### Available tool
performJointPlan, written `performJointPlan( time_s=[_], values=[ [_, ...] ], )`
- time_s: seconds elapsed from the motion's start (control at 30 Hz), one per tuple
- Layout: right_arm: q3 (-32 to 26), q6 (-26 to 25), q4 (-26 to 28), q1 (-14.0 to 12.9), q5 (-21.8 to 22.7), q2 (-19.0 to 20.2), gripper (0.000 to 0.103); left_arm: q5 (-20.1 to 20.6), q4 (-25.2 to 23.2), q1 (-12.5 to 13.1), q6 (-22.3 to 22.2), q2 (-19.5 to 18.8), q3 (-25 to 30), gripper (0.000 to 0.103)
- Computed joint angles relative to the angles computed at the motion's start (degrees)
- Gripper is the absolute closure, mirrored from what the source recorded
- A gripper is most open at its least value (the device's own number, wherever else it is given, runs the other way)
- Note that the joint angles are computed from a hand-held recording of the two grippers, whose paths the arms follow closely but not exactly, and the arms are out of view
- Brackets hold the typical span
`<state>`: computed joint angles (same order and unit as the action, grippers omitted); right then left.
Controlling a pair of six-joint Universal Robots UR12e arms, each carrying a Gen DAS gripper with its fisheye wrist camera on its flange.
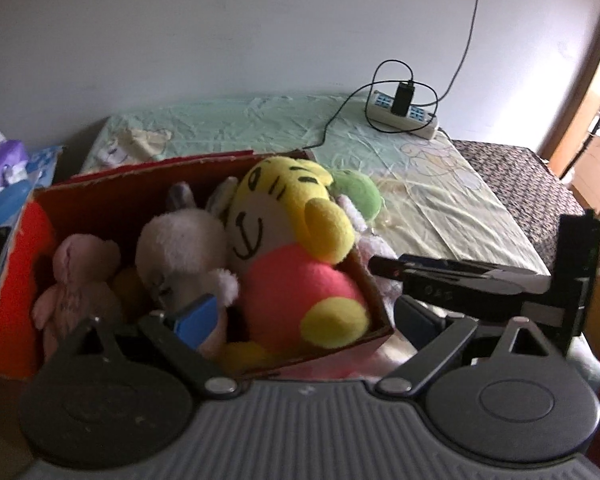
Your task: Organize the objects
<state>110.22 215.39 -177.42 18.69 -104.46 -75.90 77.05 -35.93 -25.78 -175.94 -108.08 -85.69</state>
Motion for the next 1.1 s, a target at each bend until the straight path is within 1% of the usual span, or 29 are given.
performJointPlan(
  time_s=[0.07, 0.13, 0.23, 0.33, 0.4, 0.5, 0.57, 0.63, 0.7, 0.77, 0.83, 0.9, 0.97, 1.0, 1.07, 1.1],
  values=[
    [0.83, -1.11, -0.79, -0.86, 2.35, -0.33, 0.053, 1.21, 0.22, -0.58, -1.25, 0.09, -0.14, 0.008],
    [2.08, -0.24, -1.85, -1.96, 5.06, -0.91, 0.048, 2.09, 0.36, -1.13, -2.7, 0.13, -0.27, 0.008],
    [4.16, 1.27, -4.34, -3.48, 8.58, -1.85, 0.049, 2.46, 0.72, -1.85, -4.71, 0.09, -0.37, 0.008],
    [5.73, 2.58, -5.88, -4.78, 10.96, -2.83, 0.049, 2.32, 1.58, -2.71, -6.01, 0.05, -0.5, 0.008],
    [6.48, 3.02, -6.24, -5.43, 11.48, -3.44, 0.049, 2.29, 2.5, -3.38, -6.2, -0.05, -0.43, 0.008],
    [7.42, 3.11, -4.99, -6.26, 11.24, -4.3, 0.049, 4.42, 3.81, -4.78, -5.89, -0.42, -0.11, 0.008],
    [7.82, 3.28, -2.95, -6.64, 10.84, -4.85, 0.057, 5.87, 4.11, -5.57, -6.04, -0.87, 0.46, 0.008],
    [8.35, 3.79, -1.63, -7.09, 10.91, -5.33, 0.059, 6.41, 5.1, -6.04, -6.16, -1.19, 0.82, 0.008],
    [9.36, 5.62, -3.48, -7.89, 12.07, -5.68, 0.06, 6.36, 6.13, -6.39, -6.14, -1.44, 1.3, 0.008],
    [10.08, 6.63, -7.11, -8.68, 14.29, -5.79, 0.06, 8.73, 7.83, -7.2, -5.26, -1.81, 1.76, 0.008],
    [9.79, 4.46, -9.26, -9.09, 16.55, -5.49, 0.06, 9.5, 8.39, -7.56, -4.22, -2.1, 2.22, 0.008],
    [8.87, 1.94, -10.24, -9.48, 19.78, -4.77, 0.06, 8.96, 7.7, -7.59, -3.66, -2.33, 2.66, 0.008],
    [7.85, -0.12, -10.91, -9.8, 22.89, -3.75, 0.057, 8.49, 6.4, -7.61, -3.43, -2.43, 2.92, 0.008],
    [7.16, -1.68, -10.52, -9.76, 23.92, -3.24, 0.055, 8.32, 5.71, -7.62, -3.43, -2.47, 3.0, 0.008],
    [5.82, -5.36, -8.89, -9.02, 24.11, -2.52, 0.044, 8.17, 4.61, -7.71, -3.52, -2.44, 3.0, 0.008],
    [5.22, -7.6, -8.16, -8.6, 24.32, -2.21, 0.043, 8.19, 4.27, -7.68, -3.63, -2.31, 2.84, 0.008]
  ],
)
